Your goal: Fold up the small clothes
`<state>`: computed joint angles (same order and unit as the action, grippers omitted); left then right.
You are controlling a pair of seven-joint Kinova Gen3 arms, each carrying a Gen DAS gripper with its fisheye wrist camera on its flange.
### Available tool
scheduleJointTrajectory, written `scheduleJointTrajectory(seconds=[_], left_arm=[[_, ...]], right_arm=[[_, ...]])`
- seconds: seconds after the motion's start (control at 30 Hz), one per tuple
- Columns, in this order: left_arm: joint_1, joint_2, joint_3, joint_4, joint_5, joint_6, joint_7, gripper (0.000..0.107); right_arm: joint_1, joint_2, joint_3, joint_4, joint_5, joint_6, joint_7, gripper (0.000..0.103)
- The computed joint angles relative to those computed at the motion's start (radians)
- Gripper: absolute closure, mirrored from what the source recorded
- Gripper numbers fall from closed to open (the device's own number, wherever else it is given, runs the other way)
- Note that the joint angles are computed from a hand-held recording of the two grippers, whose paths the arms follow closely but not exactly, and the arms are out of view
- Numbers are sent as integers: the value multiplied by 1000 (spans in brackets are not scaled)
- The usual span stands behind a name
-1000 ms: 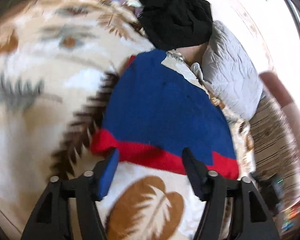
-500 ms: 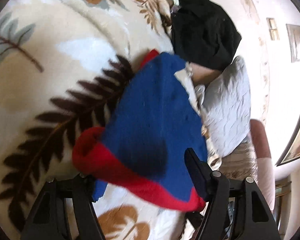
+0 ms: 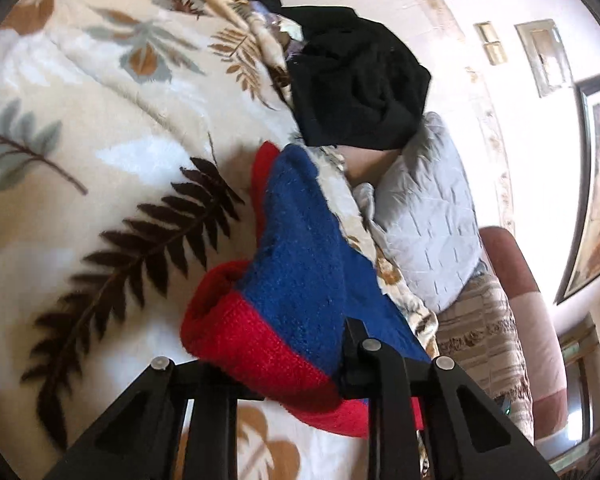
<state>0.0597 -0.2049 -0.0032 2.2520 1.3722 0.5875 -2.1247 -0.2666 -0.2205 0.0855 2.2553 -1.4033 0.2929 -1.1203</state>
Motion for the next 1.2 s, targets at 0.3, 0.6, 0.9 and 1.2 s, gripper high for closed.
scheduleJointTrajectory(seconds=[0.3,0.6,0.9,1.2], left_arm=[[-76,-317,-5,146,-302,148,299,83],[67,-268,-64,147,-389,79,423,55],[123,-275,-34,174,-363,-51,414,75],[133,-303,35,111,-562,-76,575,80]], right_arm=[[307,-270,-191,114,366,338,-317,82],[84,-300,-1,45,653,580,-574,73],[-26,-248,20,-75,602,583,-446,73],[-168,78,38,-36,430,284,-269,101]])
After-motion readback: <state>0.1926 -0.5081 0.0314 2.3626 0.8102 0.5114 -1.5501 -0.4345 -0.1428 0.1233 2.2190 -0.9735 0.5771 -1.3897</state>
